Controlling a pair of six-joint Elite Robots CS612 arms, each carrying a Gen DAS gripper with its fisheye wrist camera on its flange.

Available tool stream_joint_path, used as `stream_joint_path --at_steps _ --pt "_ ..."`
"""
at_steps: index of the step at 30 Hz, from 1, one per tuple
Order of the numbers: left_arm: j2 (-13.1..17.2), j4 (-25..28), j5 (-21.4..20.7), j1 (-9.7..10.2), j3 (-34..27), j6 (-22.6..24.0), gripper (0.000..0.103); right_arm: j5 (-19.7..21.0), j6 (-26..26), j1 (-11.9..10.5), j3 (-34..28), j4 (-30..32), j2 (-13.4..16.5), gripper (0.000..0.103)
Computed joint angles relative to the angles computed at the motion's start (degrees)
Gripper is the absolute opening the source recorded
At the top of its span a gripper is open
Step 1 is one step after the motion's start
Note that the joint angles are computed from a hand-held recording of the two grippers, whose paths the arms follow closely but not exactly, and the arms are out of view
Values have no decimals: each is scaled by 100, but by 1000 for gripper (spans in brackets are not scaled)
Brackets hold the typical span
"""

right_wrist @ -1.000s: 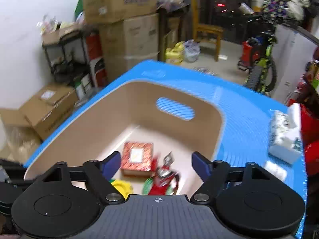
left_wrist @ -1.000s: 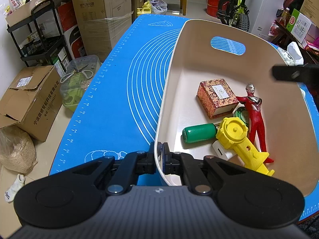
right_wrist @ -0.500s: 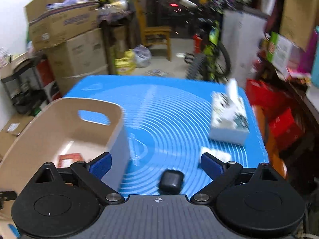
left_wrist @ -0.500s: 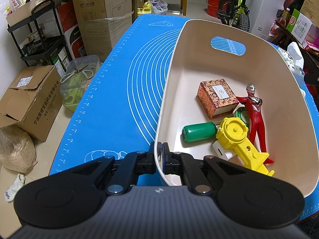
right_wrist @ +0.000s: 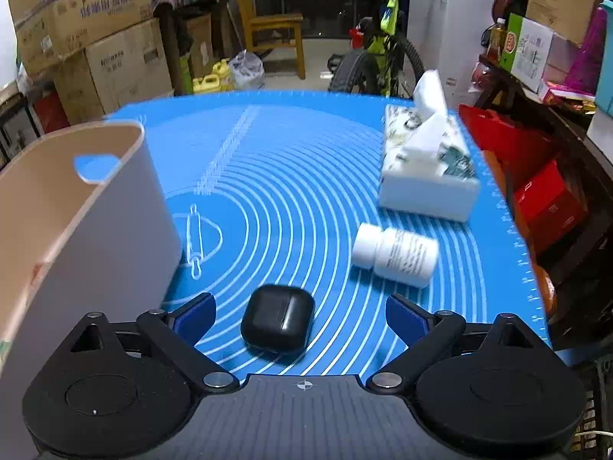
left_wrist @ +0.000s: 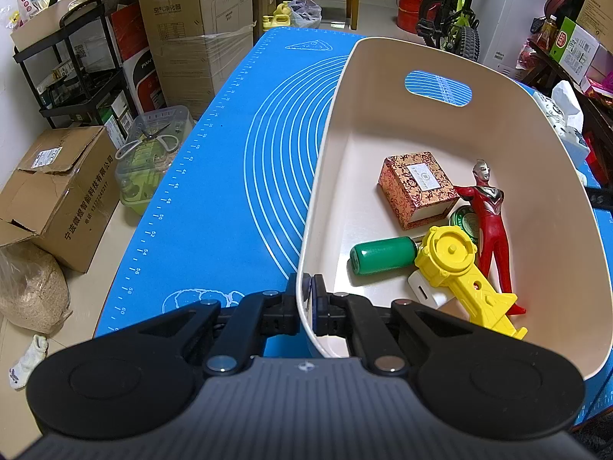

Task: Organize rigid objects
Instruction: 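Grasp the black earbud case with the right tool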

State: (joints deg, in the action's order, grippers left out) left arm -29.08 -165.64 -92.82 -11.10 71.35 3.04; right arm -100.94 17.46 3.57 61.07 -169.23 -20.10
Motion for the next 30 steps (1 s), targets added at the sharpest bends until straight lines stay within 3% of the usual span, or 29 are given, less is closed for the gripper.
stream_joint_path --at_steps 10,13,17,30 --pt "0 -1 -4 0 0 -1 7 -180 -101 54 -288 85 261 83" --pt "2 4 -12 1 -4 -5 7 -209 -214 76 -279 -21 283 74" --pt "2 6 -6 1 -5 -4 7 -92 -462 101 -272 -161 290 49" --pt "3 7 -8 1 -7 -4 7 -164 -862 105 21 -288 56 49"
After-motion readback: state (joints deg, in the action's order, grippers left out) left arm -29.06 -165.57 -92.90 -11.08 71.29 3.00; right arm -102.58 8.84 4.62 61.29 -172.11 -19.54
